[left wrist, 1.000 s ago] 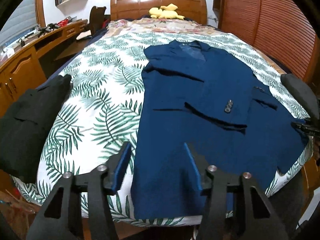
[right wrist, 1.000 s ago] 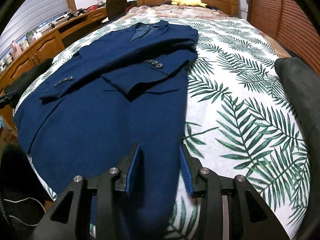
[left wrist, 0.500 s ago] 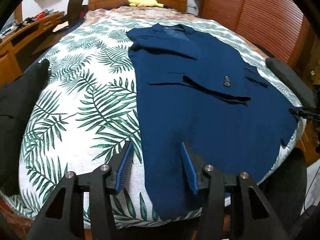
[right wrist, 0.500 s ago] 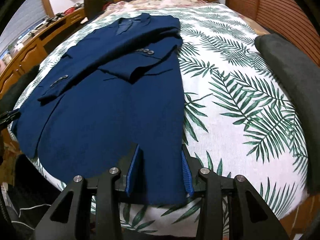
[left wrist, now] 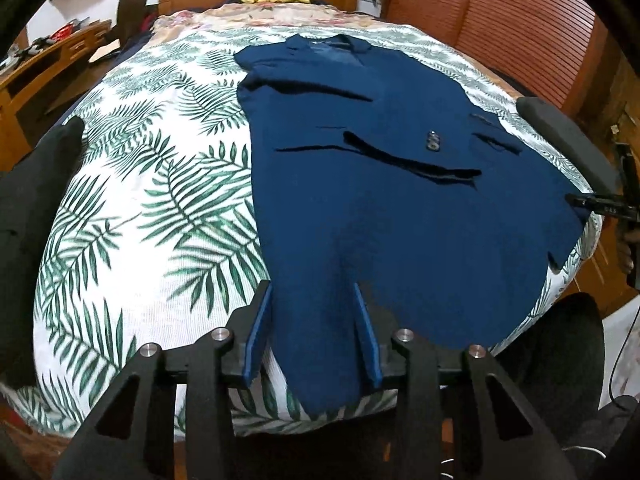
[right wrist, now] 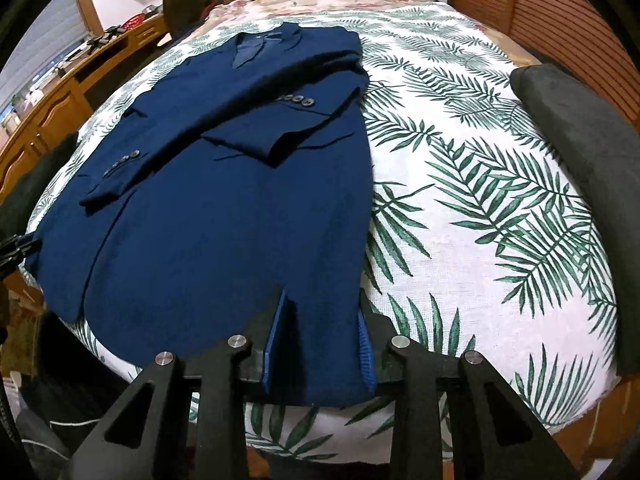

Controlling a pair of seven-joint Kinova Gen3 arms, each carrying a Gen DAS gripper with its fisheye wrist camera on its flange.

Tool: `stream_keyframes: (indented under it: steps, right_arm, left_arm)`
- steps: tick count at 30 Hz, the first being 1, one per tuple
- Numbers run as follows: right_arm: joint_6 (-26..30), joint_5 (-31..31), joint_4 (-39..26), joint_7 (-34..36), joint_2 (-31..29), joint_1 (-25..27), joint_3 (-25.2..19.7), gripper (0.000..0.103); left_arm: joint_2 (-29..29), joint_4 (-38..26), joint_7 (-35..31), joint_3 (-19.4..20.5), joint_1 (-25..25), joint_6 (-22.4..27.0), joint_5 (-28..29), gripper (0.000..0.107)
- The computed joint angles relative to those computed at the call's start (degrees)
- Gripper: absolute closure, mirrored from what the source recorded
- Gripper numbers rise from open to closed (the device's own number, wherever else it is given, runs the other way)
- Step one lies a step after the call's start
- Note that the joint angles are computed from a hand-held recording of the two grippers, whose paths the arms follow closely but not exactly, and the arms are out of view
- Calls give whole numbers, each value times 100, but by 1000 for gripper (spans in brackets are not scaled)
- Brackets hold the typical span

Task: Fold large clothes
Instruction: 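Lift the hem with both tools and fold it up toward the collar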

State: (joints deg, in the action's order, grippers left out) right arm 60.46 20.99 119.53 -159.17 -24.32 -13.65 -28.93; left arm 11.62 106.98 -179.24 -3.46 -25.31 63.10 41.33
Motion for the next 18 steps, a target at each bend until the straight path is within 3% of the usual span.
stream_keyframes:
  steps: [4,6,8,11,15,18]
  right_arm:
    - [-320,-153,149,459,-80,-156,345,70]
    - [-434,-152,182,721,-90,-172,410,70]
    - [-657,-277,258,956,-162,-180,592,81]
    - [-1023,-429,337,1356,-266,-150,785,92]
    - [-1312,-359,293,1454,-549,260,508,94]
    - [-1454,-334,185,1437,-954,638,261,95]
  left_arm:
    - [-160,121,306,-64,45,-47,-107,67]
    - [-253,158,522,-72,137,-147,-210,74]
    - [-261,53,826,-60,229,-51,-326,88]
    - [-466,59,853,-64,276,-52,-269,96]
    - [-760,14,756,-198,261,105,-17,98]
    - [-943,-158,578,-366,187,507,301,98]
